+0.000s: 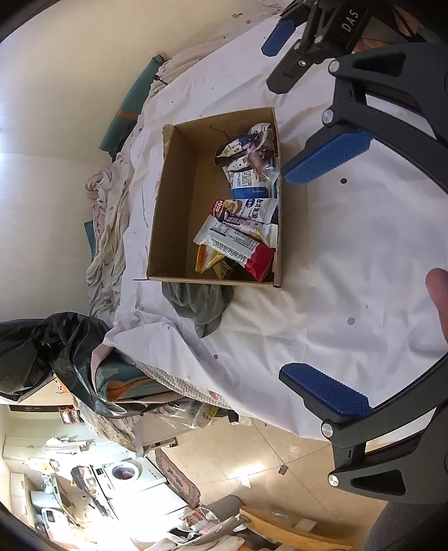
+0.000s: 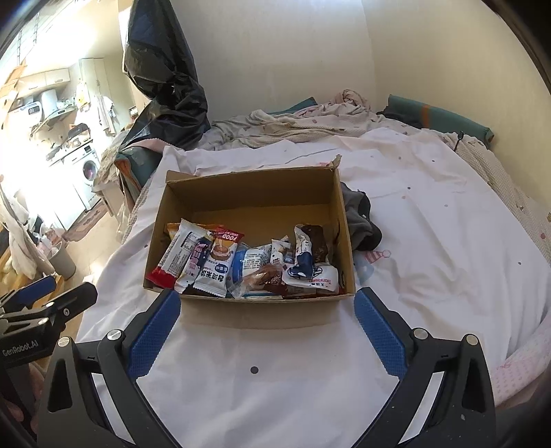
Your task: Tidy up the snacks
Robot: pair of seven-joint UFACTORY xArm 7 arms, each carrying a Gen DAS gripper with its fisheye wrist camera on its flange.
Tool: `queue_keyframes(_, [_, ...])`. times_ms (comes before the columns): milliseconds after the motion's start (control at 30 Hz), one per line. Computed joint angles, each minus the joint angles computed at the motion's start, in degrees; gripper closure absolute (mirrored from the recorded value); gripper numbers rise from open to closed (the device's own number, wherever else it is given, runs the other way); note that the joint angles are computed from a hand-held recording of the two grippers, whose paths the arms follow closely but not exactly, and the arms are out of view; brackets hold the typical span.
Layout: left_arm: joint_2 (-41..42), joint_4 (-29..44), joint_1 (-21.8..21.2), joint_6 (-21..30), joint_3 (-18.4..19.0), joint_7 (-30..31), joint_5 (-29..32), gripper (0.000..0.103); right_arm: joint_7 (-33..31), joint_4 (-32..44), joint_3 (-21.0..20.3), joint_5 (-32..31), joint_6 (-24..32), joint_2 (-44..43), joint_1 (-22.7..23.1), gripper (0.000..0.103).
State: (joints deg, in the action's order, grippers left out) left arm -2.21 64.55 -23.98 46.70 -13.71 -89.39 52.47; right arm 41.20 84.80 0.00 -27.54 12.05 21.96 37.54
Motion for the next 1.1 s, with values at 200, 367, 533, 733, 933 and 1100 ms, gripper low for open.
queue_keyframes(200, [-0.02, 0.22, -0.10, 0.04, -0.08, -0.45, 0.68, 0.000, 0.11, 0.40, 0.11, 0.54, 0.66, 0.28, -0.19, 0.000])
queue_keyframes(367, [-0.09, 0.18, -0.08, -0.07, -0.04, -0.52, 0.61, 0.000, 0.16, 0.39, 0.13, 0.52, 0.85, 0.25, -0.22, 0.000])
queue_keyframes(533, [-0.42, -0.08, 0.02, -0.13, -0.12, -0.79, 0.44, 0.000, 0.38, 0.56, -0.09, 0.13, 0.89, 0.40, -0.06, 0.000])
queue_keyframes(733, [-0.42, -0.04, 0.17, -0.30, -0.16, -0.63, 0.09, 0.000, 0.61, 0.55, -0.03, 0.14, 0.98, 0.40, -0.10, 0.000])
queue_keyframes(933, [-0.31, 0.01, 0.20, -0.28, -0.17, -0.62, -0.27, 0.000, 0.61, 0.51, 0.01, 0.11, 1.09, 0.37, -0.18, 0.000])
queue_keyframes(1100, [-0.33, -0.03, 0.18, -0.35, -0.12, -0.61, -0.32, 0.000, 0.92, 0.56, -0.17, -0.16, 0.96, 0.47, -0.10, 0.000])
